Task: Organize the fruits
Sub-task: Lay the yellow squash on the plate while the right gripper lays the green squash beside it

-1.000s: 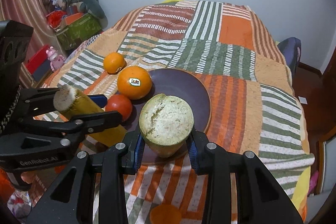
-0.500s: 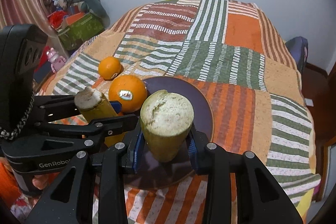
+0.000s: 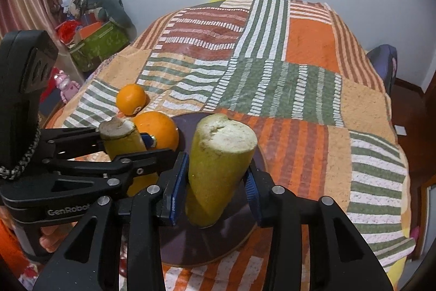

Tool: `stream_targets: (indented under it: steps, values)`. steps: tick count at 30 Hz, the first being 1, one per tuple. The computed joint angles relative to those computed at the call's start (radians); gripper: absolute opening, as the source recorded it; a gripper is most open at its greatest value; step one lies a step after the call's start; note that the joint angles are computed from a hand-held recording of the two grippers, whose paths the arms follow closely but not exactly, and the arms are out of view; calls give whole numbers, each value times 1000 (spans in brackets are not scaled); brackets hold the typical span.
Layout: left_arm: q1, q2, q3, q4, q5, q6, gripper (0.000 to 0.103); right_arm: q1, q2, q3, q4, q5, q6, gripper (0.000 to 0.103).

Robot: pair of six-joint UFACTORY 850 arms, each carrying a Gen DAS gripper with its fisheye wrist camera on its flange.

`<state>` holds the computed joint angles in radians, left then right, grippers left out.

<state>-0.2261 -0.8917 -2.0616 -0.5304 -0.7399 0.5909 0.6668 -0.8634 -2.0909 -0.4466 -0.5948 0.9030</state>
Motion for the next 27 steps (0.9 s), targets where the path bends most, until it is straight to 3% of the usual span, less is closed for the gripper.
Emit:
stream_targets:
  steps: [3,7,16,22,27]
  values:
    - [-2,36,48,24,77,-1,52,0,-5,-8,-3,-5,-1,38]
    - [13,52,66,-27,72,43,58,8,-26,-43,-23,-37,-12,38]
    - [38,149,210,-34,201,131,66,26,-76,-114,-17,-109,-74,38]
    - [83,143,205,42,220,74,66,36,-42,-68,-73,-107,0,46]
    - [121,84,119,116,195,-28,66,41,-11,-27,-147,-100,86,50]
